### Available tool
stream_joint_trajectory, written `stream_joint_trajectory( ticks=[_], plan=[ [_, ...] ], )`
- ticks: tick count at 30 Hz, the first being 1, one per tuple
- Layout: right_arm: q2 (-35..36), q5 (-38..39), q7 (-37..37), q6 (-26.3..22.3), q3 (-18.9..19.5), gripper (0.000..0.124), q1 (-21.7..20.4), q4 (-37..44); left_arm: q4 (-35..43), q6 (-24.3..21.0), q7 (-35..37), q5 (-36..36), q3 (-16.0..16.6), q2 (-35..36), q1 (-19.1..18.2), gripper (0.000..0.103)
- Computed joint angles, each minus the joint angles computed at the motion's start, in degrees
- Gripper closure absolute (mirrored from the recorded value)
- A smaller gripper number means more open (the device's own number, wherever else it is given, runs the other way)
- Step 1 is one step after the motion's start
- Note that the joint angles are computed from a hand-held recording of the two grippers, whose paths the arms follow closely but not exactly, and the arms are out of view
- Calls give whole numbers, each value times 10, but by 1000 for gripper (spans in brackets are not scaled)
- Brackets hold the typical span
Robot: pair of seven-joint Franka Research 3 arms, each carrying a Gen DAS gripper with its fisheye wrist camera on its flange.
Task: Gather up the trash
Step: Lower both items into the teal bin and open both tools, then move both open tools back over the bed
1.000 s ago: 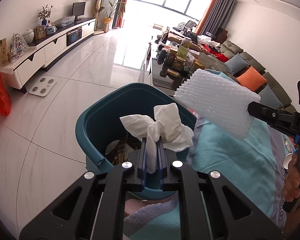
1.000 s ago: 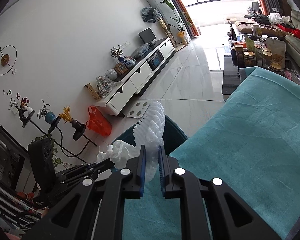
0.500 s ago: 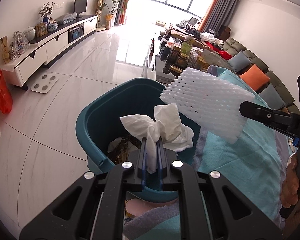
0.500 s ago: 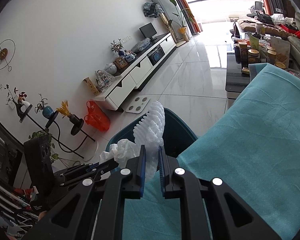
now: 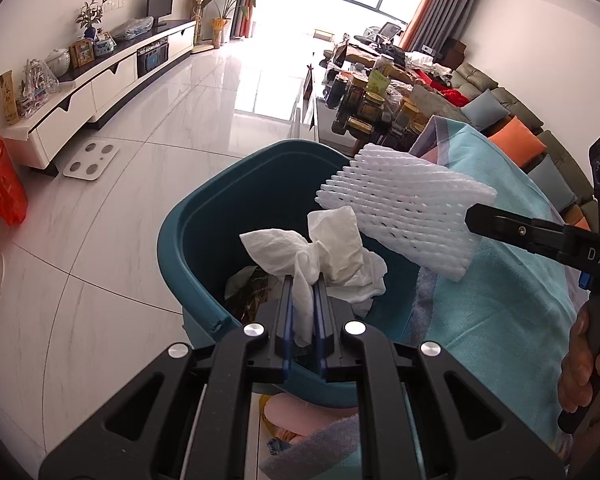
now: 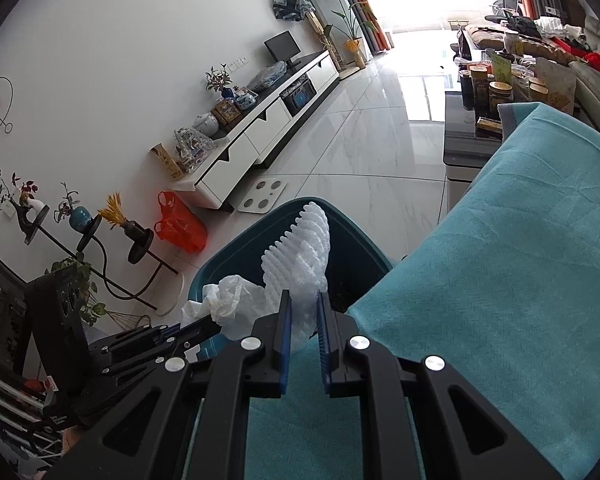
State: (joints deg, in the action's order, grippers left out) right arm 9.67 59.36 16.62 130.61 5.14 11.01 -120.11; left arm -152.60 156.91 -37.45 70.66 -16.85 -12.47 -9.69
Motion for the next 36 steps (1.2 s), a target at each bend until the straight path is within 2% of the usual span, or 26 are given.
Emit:
stream_joint_trajectory(
  ticks=[9, 13, 21, 26, 29, 34, 36],
  plan=[
    [9, -10, 27, 35, 7, 113, 9, 1, 4, 22, 21, 6, 10, 12, 6, 94],
    [12, -13, 43, 44, 12, 113, 16, 4, 7, 21, 53, -12, 13, 15, 6, 94],
    [46, -44, 62, 31, 18, 113, 18, 47, 27, -17, 101, -70, 14, 36, 5, 87],
    [64, -66, 75, 16, 23, 113, 16, 70, 44, -10, 104, -70, 23, 66, 7, 87],
    [63, -75, 70, 28, 26, 113, 19, 66, 56, -7, 113, -69, 31, 89, 6, 87],
    [57, -86, 58, 34, 31, 103, 24, 61, 68, 4, 93, -69, 44, 105, 3, 87],
    [52, -69, 39, 28, 33, 98, 19, 56, 70, -15, 75, -53, 40, 98, -3, 87]
  ],
)
